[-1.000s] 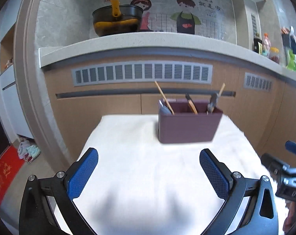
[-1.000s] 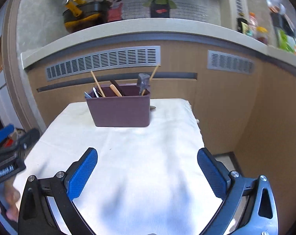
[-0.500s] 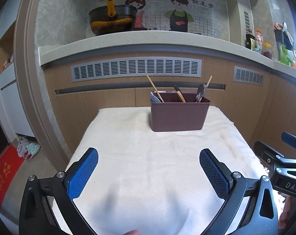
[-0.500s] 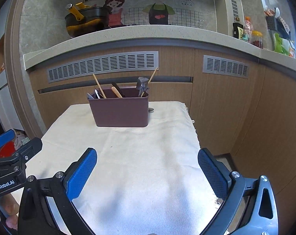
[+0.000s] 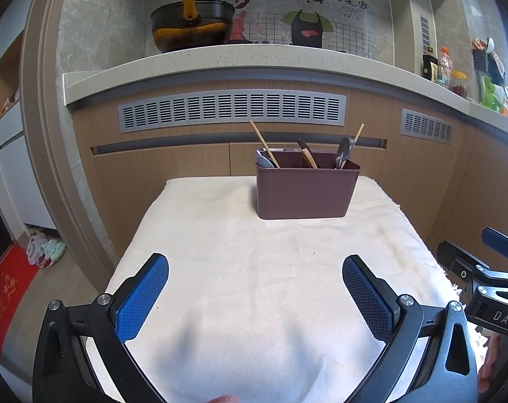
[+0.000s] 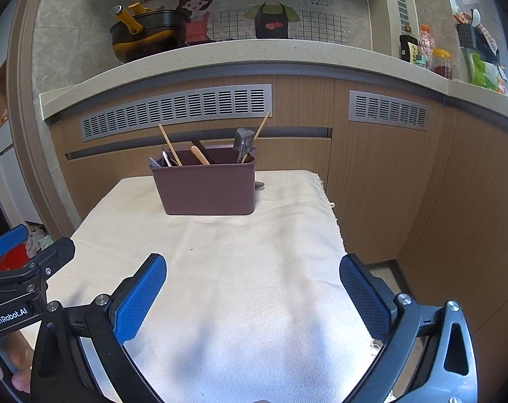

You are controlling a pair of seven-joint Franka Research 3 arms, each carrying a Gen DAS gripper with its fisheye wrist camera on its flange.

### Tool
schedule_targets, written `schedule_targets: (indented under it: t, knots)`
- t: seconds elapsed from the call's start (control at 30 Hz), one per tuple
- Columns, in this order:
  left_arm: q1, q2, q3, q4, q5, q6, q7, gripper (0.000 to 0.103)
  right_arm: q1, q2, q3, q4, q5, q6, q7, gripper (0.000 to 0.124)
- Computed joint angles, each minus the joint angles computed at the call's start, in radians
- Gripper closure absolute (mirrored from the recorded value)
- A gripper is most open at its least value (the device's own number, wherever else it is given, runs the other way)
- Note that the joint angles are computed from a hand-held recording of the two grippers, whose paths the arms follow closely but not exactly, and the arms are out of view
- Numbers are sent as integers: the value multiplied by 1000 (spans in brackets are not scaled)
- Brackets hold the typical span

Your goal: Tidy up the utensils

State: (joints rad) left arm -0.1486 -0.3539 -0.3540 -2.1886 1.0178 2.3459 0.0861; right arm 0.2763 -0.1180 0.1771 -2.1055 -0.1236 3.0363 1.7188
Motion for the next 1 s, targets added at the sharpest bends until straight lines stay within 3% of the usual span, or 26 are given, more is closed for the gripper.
schedule_targets:
  t: [1.0]
  knots:
    - [-10, -4, -7, -2, 2, -9, -6, 0, -35, -9, 26, -7, -110, -1, 109, 21]
